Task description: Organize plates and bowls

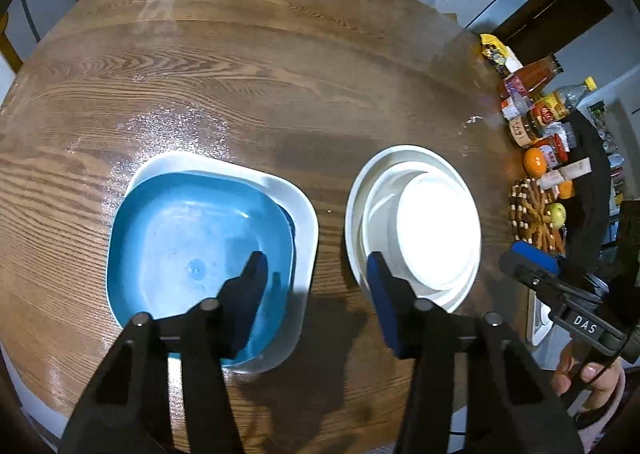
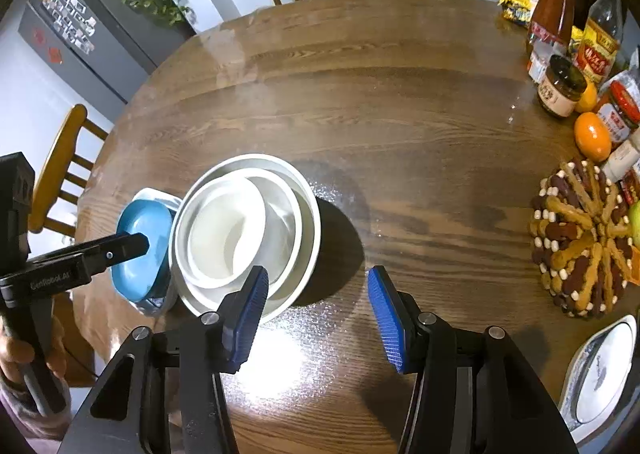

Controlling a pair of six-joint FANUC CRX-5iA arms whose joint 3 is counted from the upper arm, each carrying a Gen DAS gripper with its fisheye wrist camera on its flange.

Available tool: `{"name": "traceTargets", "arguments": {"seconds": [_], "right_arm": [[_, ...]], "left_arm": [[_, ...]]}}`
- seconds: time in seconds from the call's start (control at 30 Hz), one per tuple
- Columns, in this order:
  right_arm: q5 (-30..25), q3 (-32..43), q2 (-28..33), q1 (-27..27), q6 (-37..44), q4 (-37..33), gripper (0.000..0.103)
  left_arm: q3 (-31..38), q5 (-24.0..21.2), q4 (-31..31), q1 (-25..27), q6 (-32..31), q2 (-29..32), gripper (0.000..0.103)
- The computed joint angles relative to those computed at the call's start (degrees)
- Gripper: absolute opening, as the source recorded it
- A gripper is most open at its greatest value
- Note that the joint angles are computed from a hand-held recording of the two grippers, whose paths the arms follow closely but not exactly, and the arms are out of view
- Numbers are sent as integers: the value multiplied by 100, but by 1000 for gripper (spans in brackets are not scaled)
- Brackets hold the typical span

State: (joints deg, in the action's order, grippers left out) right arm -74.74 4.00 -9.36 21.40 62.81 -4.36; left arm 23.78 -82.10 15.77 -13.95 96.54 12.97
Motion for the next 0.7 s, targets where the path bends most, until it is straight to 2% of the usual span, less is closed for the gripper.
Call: {"name": "traceTargets", "arguments": {"seconds": [0.2, 0.33, 0.53, 0.7], "right_arm": [[-31, 107, 150, -180, 185, -259, 54], [-103, 212, 275, -360, 328, -530, 44], [-206, 285, 371, -570, 485, -878, 40], [-264, 331, 431, -555, 451, -784, 34]], "left_arm": [[165, -69, -60, -40, 86, 150, 46], [316, -175, -225, -98, 143, 259, 44], [414, -277, -319, -141, 150, 363, 43], [450, -316, -333, -124, 190, 411, 43]]}}
